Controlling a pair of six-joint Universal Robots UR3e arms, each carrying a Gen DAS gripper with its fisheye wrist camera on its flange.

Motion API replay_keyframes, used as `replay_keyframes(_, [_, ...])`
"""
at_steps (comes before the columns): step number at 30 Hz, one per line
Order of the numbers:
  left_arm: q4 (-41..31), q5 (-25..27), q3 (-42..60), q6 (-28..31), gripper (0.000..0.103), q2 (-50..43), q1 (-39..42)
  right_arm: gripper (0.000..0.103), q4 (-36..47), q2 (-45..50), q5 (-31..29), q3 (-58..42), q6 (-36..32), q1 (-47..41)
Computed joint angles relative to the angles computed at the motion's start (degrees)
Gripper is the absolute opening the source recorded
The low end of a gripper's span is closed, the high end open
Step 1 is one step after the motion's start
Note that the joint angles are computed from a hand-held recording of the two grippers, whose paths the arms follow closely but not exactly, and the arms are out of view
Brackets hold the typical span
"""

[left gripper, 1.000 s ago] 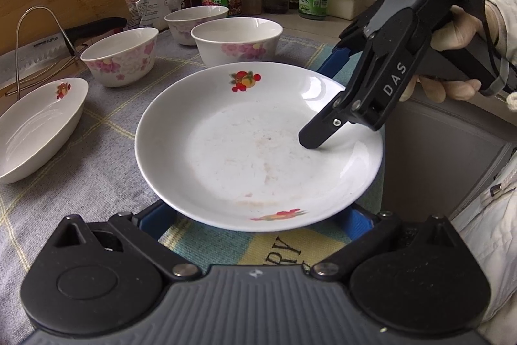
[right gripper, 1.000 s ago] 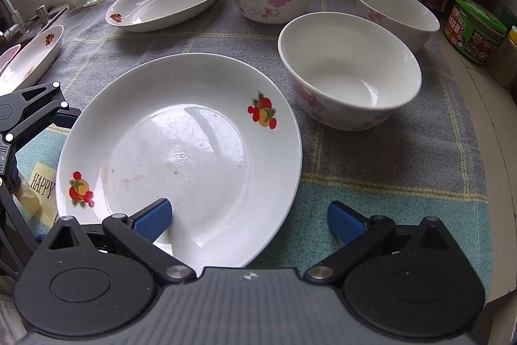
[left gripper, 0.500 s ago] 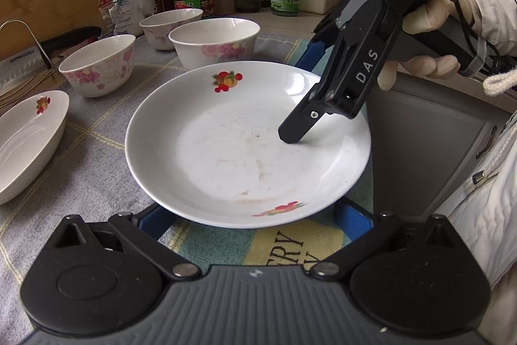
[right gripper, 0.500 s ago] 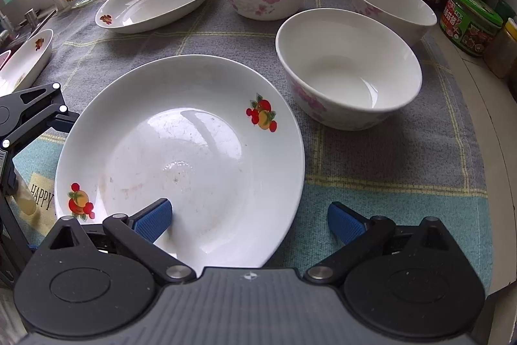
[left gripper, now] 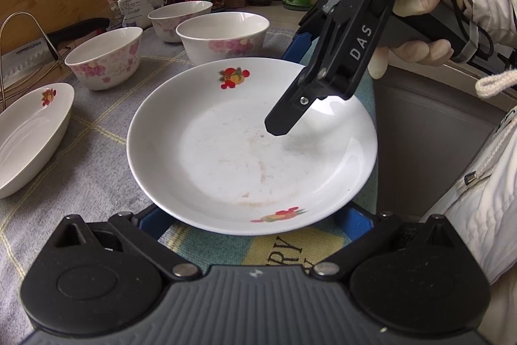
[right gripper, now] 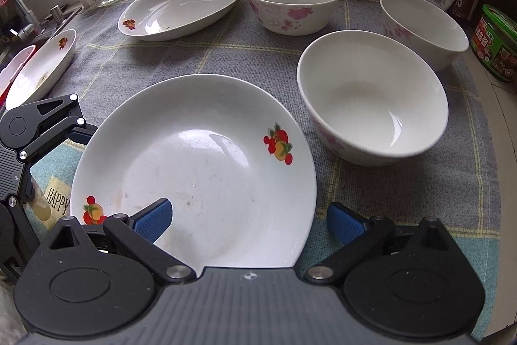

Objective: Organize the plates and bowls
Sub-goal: 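Close the right tool on the rim of the large white plate, then lift the large white plate with the right tool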

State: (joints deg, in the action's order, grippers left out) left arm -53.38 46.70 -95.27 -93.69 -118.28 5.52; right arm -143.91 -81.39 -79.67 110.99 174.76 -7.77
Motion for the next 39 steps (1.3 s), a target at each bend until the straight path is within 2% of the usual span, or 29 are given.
replay_keyframes(7, [3.98,1.19,-1.62,-4.32,0.103,0.6,-0.99,0.103,1.06,0.39,5.19,-0.16,-4.55,-3.02])
replay_keyframes(19, [5.19,1.7,-2.37,-5.57,0.103,0.97,-1.26,0.103,5.61,0.66,11.69,-1.74,-10.19,-7.14])
replay_keyframes(34, [5.23,1.4,-2.68,-5.28,0.103,1.16,-1.09,0.103,9.4,2.81,16.24,-5.01,-11.19,-7.84])
replay_keyframes(39, [5.16,1.21,-2.58,-5.11,0.103,1.06,-1.07,0.103,10.98,4.02,17.27,-6.96,-9.53,-7.85])
